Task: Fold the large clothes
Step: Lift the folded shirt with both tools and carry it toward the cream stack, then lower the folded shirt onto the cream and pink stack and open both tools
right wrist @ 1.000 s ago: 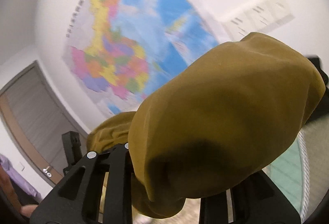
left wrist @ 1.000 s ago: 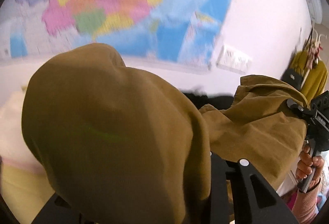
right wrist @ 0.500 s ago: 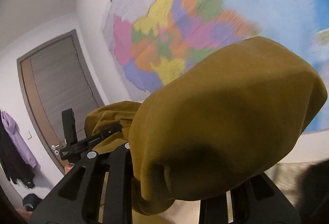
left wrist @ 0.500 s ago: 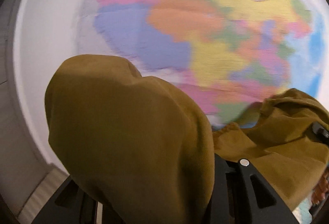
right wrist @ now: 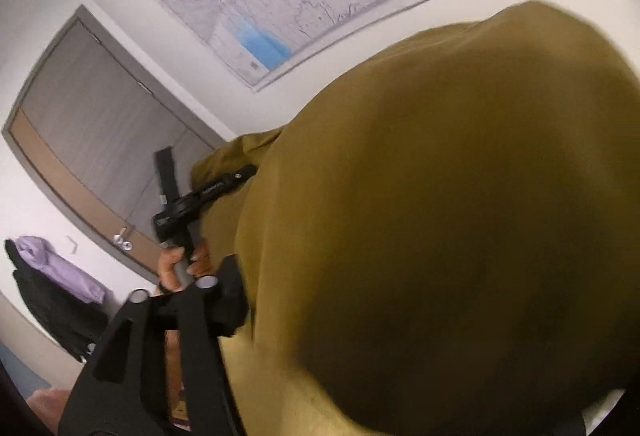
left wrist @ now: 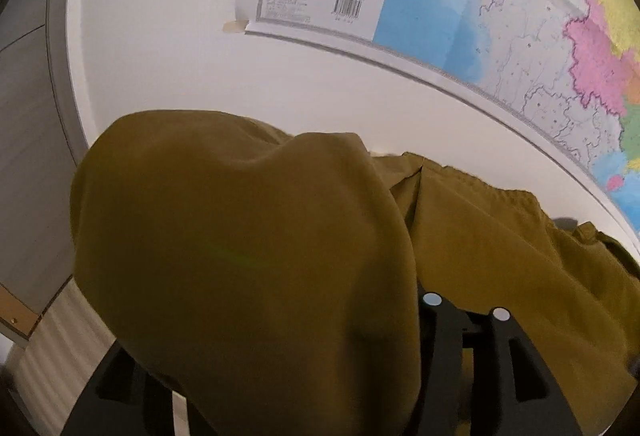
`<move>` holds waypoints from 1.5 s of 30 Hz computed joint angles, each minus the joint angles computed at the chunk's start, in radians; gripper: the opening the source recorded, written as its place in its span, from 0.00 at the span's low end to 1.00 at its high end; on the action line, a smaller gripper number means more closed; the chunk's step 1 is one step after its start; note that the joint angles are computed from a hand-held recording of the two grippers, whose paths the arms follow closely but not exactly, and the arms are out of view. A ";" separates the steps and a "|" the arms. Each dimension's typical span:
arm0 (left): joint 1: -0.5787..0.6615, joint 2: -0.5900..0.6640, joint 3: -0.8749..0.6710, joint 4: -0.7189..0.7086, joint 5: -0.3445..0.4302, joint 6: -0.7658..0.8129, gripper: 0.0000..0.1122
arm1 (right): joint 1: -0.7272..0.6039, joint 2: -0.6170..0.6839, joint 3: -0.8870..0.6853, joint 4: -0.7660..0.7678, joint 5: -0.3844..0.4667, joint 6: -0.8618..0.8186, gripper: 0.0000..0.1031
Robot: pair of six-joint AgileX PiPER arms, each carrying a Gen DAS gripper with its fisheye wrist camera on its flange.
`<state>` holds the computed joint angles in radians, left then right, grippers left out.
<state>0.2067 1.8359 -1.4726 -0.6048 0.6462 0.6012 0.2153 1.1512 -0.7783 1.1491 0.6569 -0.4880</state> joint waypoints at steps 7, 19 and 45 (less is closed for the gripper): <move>0.033 -0.006 -0.043 -0.009 0.073 -0.014 0.67 | -0.198 -0.299 0.058 -0.350 0.183 0.232 0.74; 0.073 -0.333 0.214 -0.089 0.013 0.186 0.75 | -0.001 -0.273 -0.047 -0.702 0.029 0.443 0.56; -0.266 -0.562 0.493 0.343 -0.212 -0.246 0.83 | 0.320 -0.135 -0.116 -1.075 -0.053 0.813 0.73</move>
